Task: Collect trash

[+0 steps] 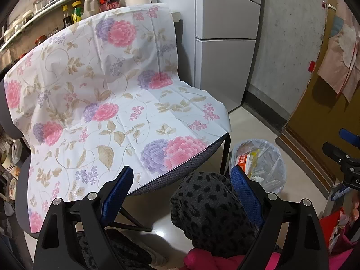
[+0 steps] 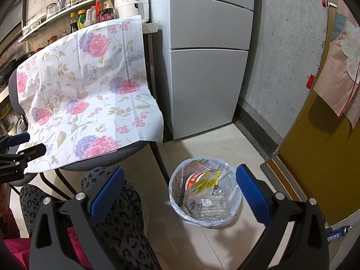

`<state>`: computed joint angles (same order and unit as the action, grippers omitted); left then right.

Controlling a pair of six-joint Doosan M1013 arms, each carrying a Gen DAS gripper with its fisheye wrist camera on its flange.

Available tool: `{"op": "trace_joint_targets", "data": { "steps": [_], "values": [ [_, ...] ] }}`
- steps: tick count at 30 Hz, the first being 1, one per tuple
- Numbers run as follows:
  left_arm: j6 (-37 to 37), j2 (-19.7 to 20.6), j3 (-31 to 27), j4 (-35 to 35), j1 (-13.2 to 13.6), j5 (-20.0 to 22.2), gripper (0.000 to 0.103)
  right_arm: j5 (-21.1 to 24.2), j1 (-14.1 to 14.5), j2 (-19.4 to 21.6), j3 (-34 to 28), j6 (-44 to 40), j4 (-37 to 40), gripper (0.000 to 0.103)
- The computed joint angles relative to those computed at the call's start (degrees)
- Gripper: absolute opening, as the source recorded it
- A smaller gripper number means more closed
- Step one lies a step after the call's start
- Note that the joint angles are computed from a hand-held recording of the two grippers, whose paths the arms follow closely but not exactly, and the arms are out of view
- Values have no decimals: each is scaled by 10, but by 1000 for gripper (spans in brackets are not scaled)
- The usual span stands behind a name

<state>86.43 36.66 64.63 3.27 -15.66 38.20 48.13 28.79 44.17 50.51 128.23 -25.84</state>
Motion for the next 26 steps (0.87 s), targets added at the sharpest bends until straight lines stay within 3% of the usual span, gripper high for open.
{"op": "trace_joint_targets", "data": {
  "steps": [19, 24, 26],
  "values": [
    [-50, -2, 8, 32, 7, -10, 88, 2, 0, 8, -7, -8, 12, 97],
    [-72, 12, -4, 21, 26, 11, 88, 22, -3, 44, -66, -72, 72, 97],
    [-97, 17, -6, 34, 35, 12, 88, 42, -6, 77, -120, -115, 112, 97]
  ]
}}
